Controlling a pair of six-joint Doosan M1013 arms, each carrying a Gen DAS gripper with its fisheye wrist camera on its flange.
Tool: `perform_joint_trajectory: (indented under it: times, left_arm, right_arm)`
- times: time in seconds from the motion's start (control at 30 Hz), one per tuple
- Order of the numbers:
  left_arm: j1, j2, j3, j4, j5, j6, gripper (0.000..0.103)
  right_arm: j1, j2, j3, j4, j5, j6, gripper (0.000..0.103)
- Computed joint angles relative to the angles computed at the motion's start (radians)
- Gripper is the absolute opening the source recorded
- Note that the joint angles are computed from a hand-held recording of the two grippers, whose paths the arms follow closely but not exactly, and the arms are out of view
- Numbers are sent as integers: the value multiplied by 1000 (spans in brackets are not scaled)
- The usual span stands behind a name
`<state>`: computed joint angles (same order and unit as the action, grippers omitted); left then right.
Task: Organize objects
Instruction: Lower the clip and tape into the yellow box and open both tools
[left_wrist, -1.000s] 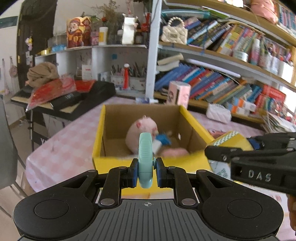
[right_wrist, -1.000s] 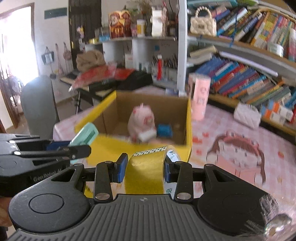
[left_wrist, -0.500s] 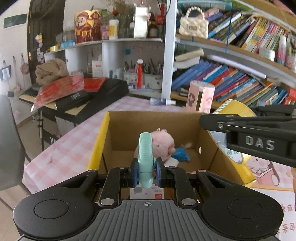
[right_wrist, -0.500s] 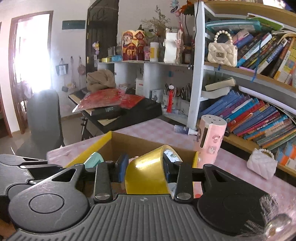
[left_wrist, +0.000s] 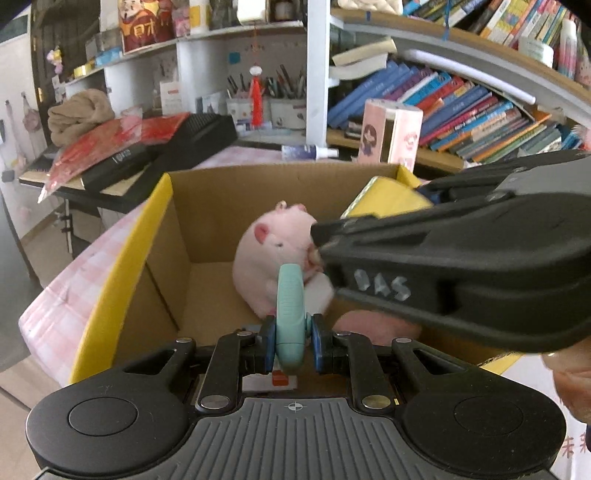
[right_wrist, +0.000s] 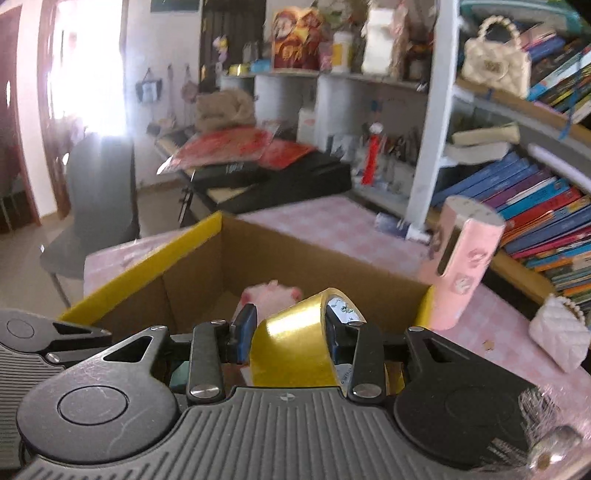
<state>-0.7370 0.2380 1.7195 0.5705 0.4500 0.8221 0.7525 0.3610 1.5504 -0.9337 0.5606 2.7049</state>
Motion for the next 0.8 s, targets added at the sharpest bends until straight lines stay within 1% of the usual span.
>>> perform_joint_trajectory:
  times: [0.13,0.2,0.33,0.43,0.5,0.57,0.6,0.63,0.67,0.73,0.8]
  left_arm:
    - [-1,8,-9,-6,7,11,18]
    - [1,11,-14,-29,11,28,18]
    - [3,17,-22,-58,20,44,18]
    - [4,18,-24,-68,21,48,18]
    - [4,18,-24,-73,22,54,18]
    - [5,17,-24,-68,21,47,19]
    - [5,15,-22,-66,17,43,21]
    - [5,13,-19,-63,12,40,23]
    - [5,9,-14,-55,5,34,24]
    - [4,2,-6,-38,-8,21,33]
    - [2,-8,6,-8,-21,-7,38]
  right_arm:
    - [-16,13,-16,156,18,-135,35]
    - [-24,16,-16,207,6,-183,35]
    - [-28,27,-34,301,27,-287,35]
    - [-38,29,-36,367,31,-291,38]
    - [-32,29,-36,336,39,-266,45]
    - [-29,25,-33,320,38,-247,57]
    - [-27,23,-33,311,38,-234,59]
    - [-24,21,-32,300,46,-211,66]
    - [-22,17,-29,297,50,-193,67]
    - [-22,5,-17,304,40,-168,68]
    - [-18,-7,-5,293,36,-128,68]
